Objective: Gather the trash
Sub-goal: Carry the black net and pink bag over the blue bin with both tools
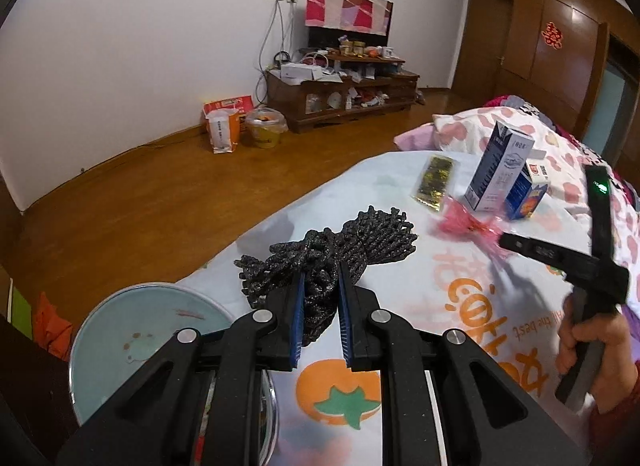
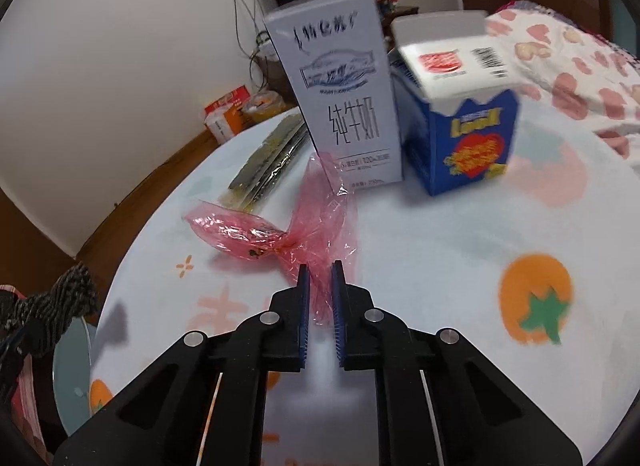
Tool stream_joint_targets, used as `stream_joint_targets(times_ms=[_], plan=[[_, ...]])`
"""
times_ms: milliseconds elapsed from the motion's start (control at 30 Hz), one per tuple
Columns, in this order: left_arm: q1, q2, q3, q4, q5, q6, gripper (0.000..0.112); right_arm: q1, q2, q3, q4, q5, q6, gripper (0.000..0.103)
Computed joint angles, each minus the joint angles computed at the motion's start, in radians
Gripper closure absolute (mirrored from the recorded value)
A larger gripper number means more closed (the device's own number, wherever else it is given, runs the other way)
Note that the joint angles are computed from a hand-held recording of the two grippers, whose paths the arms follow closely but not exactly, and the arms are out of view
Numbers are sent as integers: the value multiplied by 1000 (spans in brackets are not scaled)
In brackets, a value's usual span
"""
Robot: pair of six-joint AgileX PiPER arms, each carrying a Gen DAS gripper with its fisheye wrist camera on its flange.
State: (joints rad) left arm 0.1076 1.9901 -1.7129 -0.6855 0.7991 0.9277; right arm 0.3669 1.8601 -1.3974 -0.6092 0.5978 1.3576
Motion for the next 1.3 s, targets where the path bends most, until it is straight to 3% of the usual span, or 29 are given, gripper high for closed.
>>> stream_joint_targets(times_ms=[133,333,500,800,1300], plan=[[19,-58,77,-33,-35,59,97,112,-73,55,-157,110,196,93],[79,-128,157,-30,-24,82,97,267,-128,82,-227,265,333,92],[135,-189,234,-6,-46,110,97,346,-130,86,-222,302,393,92],[227,-229,325,-17,-53,181,97,537,-90,17,-267,459,479,92],[326,-245,377,-75,-27,284,97,647,22,-147,-254,514,448,92]])
